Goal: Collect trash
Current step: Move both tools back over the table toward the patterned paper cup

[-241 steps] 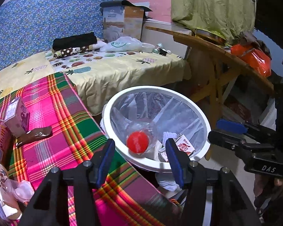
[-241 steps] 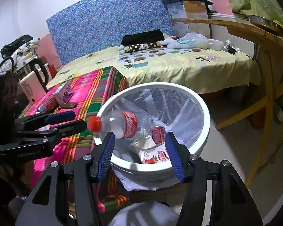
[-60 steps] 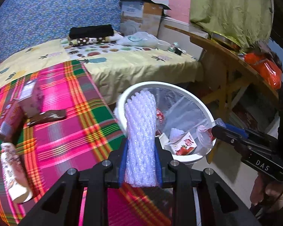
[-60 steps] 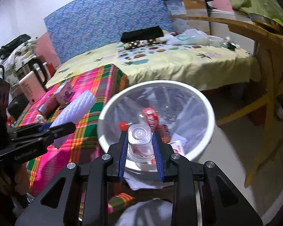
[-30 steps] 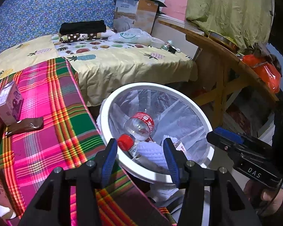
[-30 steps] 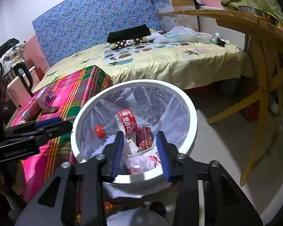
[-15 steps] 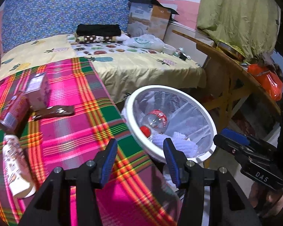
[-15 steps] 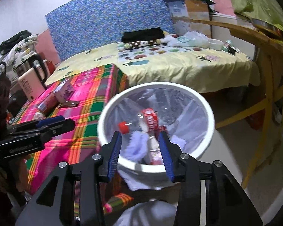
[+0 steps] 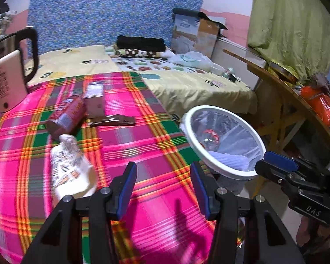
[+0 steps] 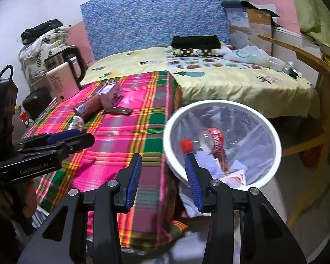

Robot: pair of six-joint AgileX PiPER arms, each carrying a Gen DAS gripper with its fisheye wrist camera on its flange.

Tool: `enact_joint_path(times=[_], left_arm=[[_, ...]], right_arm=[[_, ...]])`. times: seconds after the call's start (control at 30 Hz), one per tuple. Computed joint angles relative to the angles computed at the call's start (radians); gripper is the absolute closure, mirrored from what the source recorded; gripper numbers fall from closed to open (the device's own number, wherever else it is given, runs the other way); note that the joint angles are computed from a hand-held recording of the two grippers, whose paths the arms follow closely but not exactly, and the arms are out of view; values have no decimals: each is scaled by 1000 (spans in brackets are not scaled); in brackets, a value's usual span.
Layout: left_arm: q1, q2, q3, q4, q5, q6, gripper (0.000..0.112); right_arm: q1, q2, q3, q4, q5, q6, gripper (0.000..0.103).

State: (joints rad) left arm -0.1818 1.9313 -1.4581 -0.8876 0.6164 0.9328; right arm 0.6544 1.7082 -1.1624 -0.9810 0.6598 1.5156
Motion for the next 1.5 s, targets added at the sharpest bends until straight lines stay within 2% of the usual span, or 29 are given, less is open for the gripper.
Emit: enact_joint_path(times=[0.43,0.93,1.23,1.5], left_arm=[[84,-58,108,-39,-68,53,60],[154,-20,68,15,-81,-36,60],[182,11,27,65,-85,-84,60],[217,42,-13,121,-84,-123,60]], right_arm=[[35,64,-77,28,-32,-51,61],[15,111,-142,83,-122,-111,61],[10,164,-221,174,-139,-241,61],[0,255,-351,333,-156,-428,61]])
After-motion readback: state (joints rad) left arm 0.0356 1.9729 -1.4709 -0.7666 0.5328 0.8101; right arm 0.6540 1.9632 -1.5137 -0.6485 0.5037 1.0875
